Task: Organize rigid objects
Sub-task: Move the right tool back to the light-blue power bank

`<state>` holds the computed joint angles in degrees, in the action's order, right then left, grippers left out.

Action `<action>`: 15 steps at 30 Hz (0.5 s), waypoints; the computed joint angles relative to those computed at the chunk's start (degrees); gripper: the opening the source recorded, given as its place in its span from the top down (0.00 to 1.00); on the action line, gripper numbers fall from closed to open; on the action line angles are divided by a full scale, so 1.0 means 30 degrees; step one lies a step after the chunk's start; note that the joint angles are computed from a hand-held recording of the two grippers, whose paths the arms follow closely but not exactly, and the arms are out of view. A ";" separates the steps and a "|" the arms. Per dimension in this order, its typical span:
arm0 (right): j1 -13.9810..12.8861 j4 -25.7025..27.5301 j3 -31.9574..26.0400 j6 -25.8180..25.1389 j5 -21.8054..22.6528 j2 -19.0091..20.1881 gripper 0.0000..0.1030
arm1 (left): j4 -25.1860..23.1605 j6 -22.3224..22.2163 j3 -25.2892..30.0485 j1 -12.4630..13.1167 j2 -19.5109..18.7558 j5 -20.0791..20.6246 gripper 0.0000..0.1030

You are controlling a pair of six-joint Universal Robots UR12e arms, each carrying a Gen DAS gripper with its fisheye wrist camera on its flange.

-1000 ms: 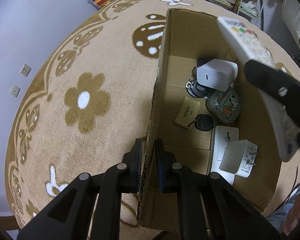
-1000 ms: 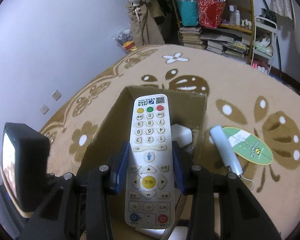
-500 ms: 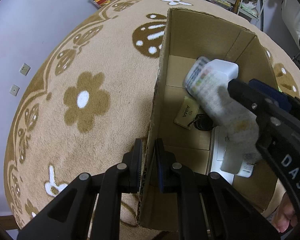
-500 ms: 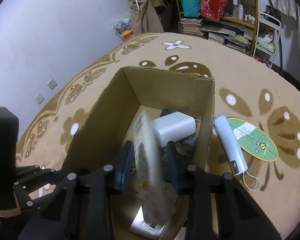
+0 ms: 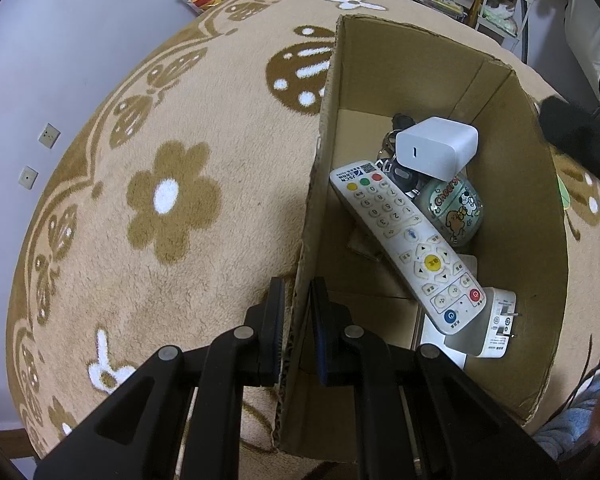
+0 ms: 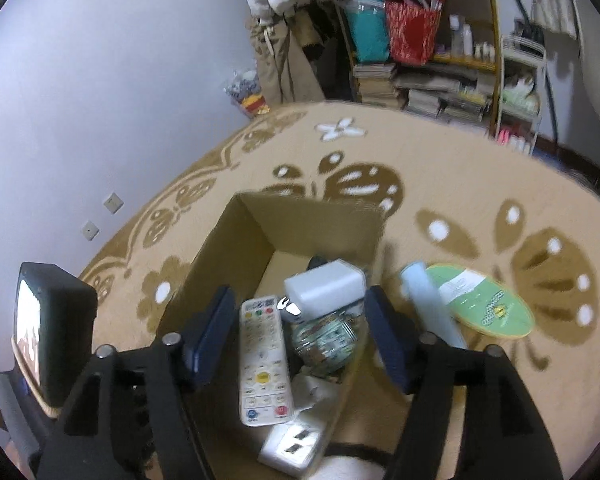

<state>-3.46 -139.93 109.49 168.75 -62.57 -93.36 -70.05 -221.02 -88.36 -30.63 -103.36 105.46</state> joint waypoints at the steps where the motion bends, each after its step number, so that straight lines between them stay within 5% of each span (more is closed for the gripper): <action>1: -0.0025 -0.0152 -0.0003 -0.0003 -0.0188 -0.0033 0.20 | 0.0002 -0.0009 -0.0009 0.0011 0.0009 -0.0016 0.88; 6: -0.0675 -0.0523 -0.0059 0.0687 -0.0519 -0.0089 0.00 | 0.0003 0.0007 -0.0006 -0.0018 0.0018 0.0043 0.88; 15: -0.1955 -0.0021 0.0054 0.1870 -0.2181 0.0239 0.00 | -0.0014 0.0008 0.0020 -0.0010 0.0006 0.0028 0.88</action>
<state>-9.33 -140.00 109.66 174.36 -69.11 -92.65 -70.09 -221.00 -88.30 -30.66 -103.34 105.54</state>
